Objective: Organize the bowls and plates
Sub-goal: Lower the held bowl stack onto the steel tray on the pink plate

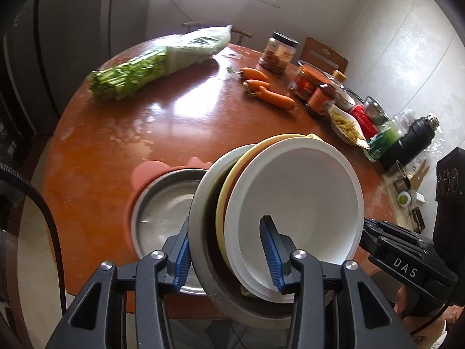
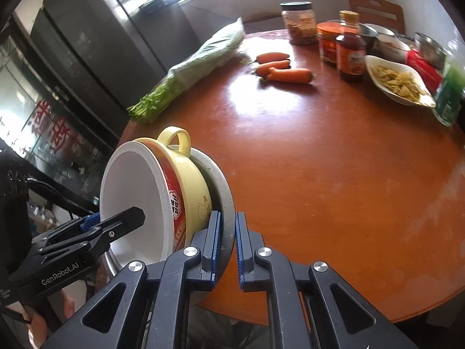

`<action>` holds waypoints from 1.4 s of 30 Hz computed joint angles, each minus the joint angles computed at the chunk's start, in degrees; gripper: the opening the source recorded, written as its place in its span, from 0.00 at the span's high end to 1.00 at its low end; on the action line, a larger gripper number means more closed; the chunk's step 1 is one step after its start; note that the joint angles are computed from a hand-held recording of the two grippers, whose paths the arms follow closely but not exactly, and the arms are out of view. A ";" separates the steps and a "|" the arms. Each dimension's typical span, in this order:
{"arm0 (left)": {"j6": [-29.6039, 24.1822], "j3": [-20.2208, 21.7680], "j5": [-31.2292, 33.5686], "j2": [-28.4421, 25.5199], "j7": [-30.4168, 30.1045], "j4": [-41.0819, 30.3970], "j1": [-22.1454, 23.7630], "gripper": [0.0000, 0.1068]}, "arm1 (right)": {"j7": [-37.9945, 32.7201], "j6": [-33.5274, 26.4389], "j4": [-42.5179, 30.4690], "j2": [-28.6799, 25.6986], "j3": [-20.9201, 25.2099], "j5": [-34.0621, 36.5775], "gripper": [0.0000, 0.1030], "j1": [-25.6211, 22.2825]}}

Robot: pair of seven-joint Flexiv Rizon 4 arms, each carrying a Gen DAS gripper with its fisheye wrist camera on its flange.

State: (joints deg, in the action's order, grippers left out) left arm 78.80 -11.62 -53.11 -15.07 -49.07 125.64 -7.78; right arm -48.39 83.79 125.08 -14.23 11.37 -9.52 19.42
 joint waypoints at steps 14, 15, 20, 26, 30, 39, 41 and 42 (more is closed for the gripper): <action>-1.35 2.39 3.56 -1.43 -2.38 -0.49 2.78 0.59 | -0.51 -3.68 -6.54 -5.26 0.03 -1.76 0.90 2.83; -1.48 2.63 4.40 -1.68 -3.01 -0.61 2.96 0.59 | -0.47 -3.93 -6.73 -5.41 0.03 -1.82 0.90 3.00; -2.26 2.38 7.00 -2.73 -4.93 -1.13 4.43 0.59 | 0.23 -5.30 -8.07 -6.73 -0.68 -2.89 0.90 4.15; -2.54 1.95 8.37 -3.60 -5.49 -1.58 5.54 0.59 | -0.25 -6.47 -9.32 -7.83 -0.39 -2.66 0.90 4.00; -2.87 2.67 11.38 -4.24 -7.25 -2.27 5.38 0.59 | 0.01 -6.96 -9.69 -8.11 -0.72 -3.01 0.90 4.35; -4.22 2.12 14.05 -5.66 -9.22 -3.51 6.48 0.59 | 0.14 -8.15 -10.75 -9.35 -0.68 -2.72 0.90 4.18; -4.06 1.94 14.20 -5.76 -9.23 -3.54 6.66 0.59 | -0.02 -8.32 -10.90 -9.51 -0.56 -2.61 0.90 4.10; -3.98 2.02 14.55 -5.87 -9.37 -3.62 6.62 0.58 | -0.08 -8.33 -10.96 -9.59 -0.47 -2.43 0.90 3.99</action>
